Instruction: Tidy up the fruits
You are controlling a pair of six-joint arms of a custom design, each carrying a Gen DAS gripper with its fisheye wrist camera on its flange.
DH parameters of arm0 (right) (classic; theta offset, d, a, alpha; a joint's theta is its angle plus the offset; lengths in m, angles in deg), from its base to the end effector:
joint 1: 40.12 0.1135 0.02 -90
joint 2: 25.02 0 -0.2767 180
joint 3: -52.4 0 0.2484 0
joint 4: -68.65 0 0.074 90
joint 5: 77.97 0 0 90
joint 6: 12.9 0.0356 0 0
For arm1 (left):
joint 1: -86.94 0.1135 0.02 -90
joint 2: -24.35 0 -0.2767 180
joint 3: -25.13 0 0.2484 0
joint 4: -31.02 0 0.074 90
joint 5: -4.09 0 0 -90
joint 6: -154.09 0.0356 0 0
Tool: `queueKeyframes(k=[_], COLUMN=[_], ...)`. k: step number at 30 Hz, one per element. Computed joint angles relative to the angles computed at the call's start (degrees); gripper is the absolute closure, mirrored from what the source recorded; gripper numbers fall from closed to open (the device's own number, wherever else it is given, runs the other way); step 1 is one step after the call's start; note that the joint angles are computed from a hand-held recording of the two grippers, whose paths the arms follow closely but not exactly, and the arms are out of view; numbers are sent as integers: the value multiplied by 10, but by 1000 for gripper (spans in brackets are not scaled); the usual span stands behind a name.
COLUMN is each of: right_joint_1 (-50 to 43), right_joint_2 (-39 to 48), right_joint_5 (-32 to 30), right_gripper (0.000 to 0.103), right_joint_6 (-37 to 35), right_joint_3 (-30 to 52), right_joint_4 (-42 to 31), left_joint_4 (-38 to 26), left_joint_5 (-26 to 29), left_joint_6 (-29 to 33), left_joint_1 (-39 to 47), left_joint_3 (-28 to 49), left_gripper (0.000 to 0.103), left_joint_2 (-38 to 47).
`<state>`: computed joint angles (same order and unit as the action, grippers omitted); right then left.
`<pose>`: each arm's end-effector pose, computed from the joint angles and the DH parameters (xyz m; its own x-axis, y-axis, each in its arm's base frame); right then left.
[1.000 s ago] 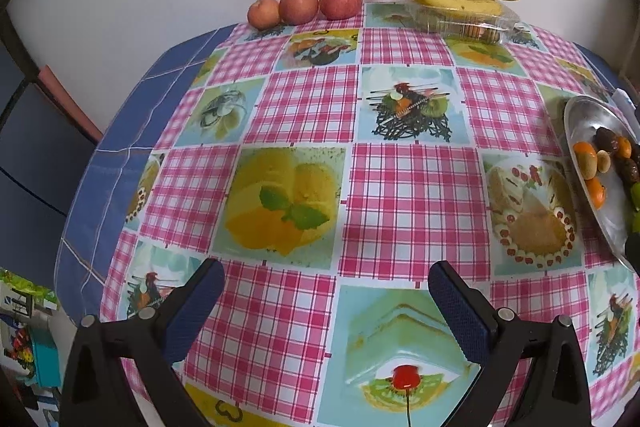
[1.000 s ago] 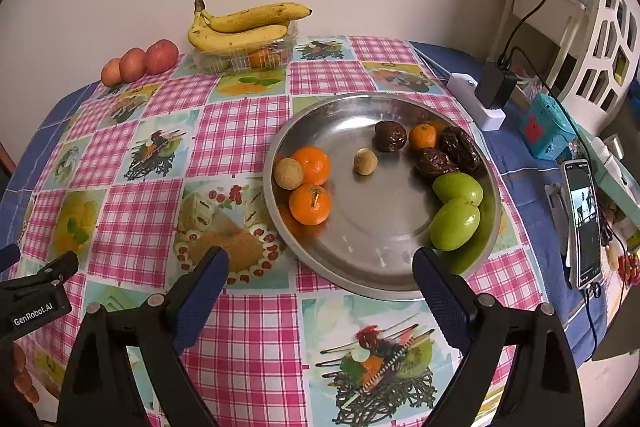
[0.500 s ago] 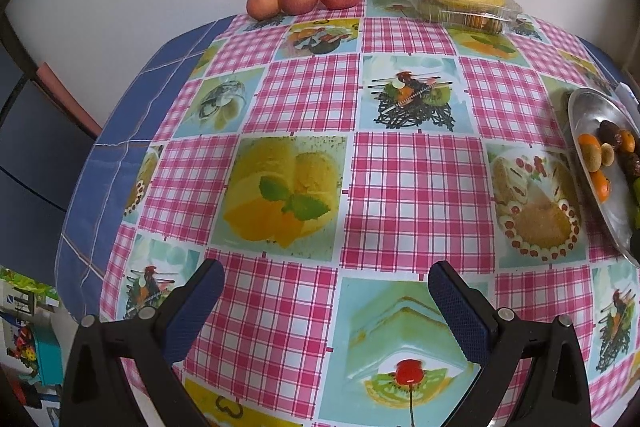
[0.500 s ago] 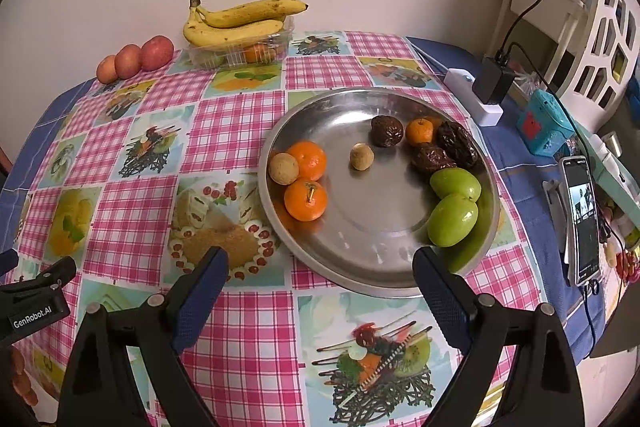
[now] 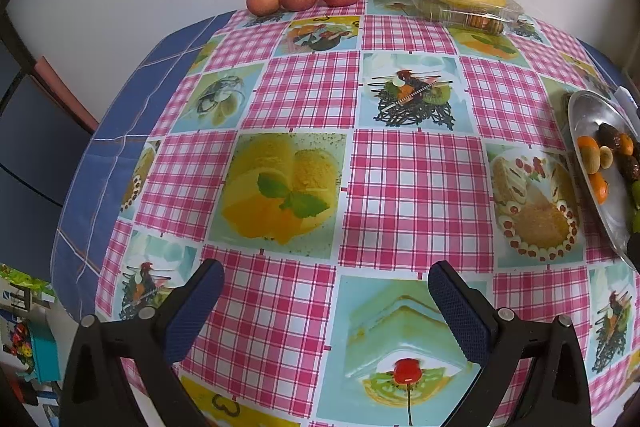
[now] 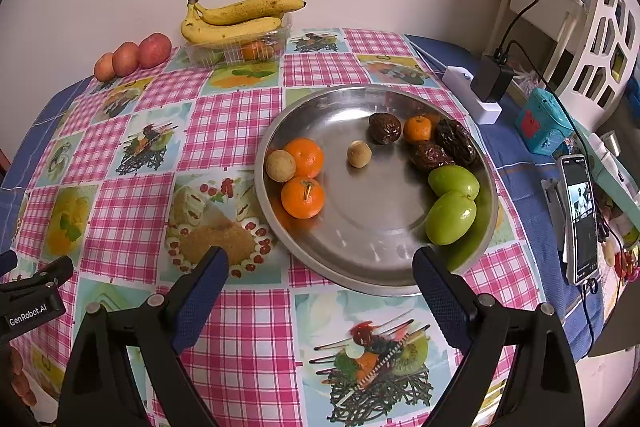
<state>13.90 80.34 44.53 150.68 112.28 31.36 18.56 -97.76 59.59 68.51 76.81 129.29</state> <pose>0.1803 0.2158 0.1000 -0.7813 0.3008 -0.5469 0.3774 0.9256 -0.0300 0.2724 -0.0831 0.0826 -0.8801 0.2124 -0.4246 0.1607 0.9749 0.1543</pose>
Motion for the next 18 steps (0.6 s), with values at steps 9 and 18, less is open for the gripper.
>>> queueKeyframes(k=[9, 18], right_joint_1=[-1, -3], right_joint_2=[0, 1], right_joint_5=[-3, -6], right_gripper=[10, 10], right_joint_6=[-5, -8], right_joint_3=[-2, 0], right_joint_4=[1, 0], left_joint_4=[-1, 1], left_joint_5=[0, 3], left_joint_6=[-3, -2], left_joint_1=[-1, -1], left_joint_3=[0, 1], left_gripper=[0, 0], left_joint_2=[1, 3])
